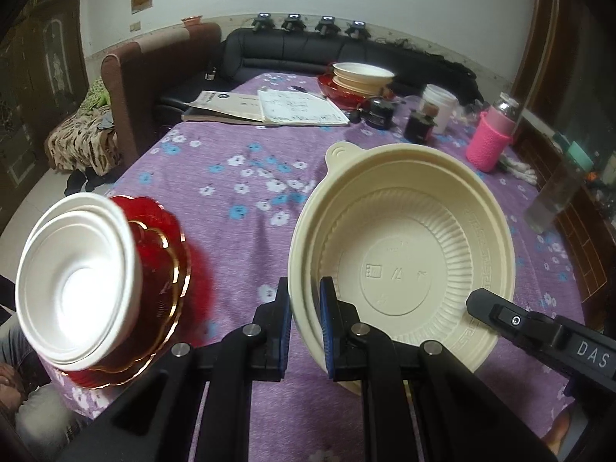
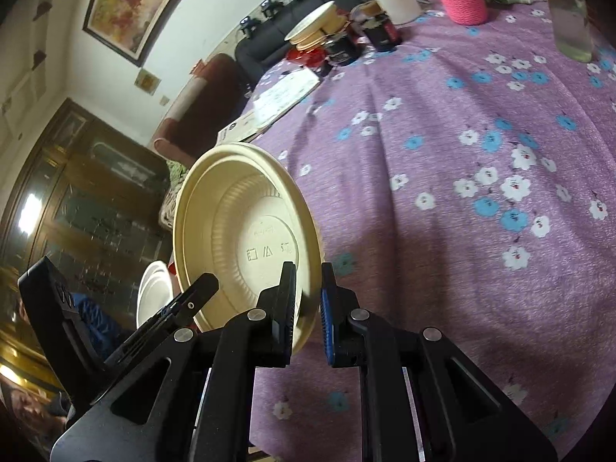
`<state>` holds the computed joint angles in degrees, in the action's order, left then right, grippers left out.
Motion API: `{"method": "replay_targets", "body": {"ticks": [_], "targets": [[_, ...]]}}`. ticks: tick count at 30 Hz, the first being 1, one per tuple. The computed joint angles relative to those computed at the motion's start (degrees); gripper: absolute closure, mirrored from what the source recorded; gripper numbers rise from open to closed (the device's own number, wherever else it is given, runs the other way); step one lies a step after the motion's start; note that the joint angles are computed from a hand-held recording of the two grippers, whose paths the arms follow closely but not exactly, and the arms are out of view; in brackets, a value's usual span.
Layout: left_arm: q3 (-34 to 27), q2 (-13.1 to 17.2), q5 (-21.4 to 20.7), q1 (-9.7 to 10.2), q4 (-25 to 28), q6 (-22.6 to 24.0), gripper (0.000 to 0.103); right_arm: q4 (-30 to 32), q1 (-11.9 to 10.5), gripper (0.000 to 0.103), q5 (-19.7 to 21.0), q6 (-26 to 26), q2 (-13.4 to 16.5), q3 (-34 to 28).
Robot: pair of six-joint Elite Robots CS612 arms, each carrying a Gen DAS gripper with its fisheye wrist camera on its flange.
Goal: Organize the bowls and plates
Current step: 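Carry the beige bowl over the red plates with nested white bowls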
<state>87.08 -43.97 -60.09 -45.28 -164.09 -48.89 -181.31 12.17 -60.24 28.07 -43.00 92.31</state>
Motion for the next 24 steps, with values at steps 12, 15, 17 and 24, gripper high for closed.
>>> {"method": "replay_targets", "body": {"ticks": [12,15,17,24], "targets": [[3.07,-1.14,-0.16,0.68,-2.32,-1.45,0.091,1.92,1.67,0.092,-0.98,-1.88,0.18,-1.51],[3.69,-1.36,-0.09,0.77,-2.8,-1.67,0.091,2.42,1.97,0.092,-0.99,-2.21,0.28,-1.83],[4.08,-1.52,-0.15,0.87,-2.94,-1.88,0.091,2.59,2.19,0.092,-1.16,-2.43,0.36,-2.04],[5.87,-2.53,0.83,0.93,-3.9,-2.75,0.09,3.31,3.07,0.092,-1.18,-3.53,0.36,-2.63]]}}
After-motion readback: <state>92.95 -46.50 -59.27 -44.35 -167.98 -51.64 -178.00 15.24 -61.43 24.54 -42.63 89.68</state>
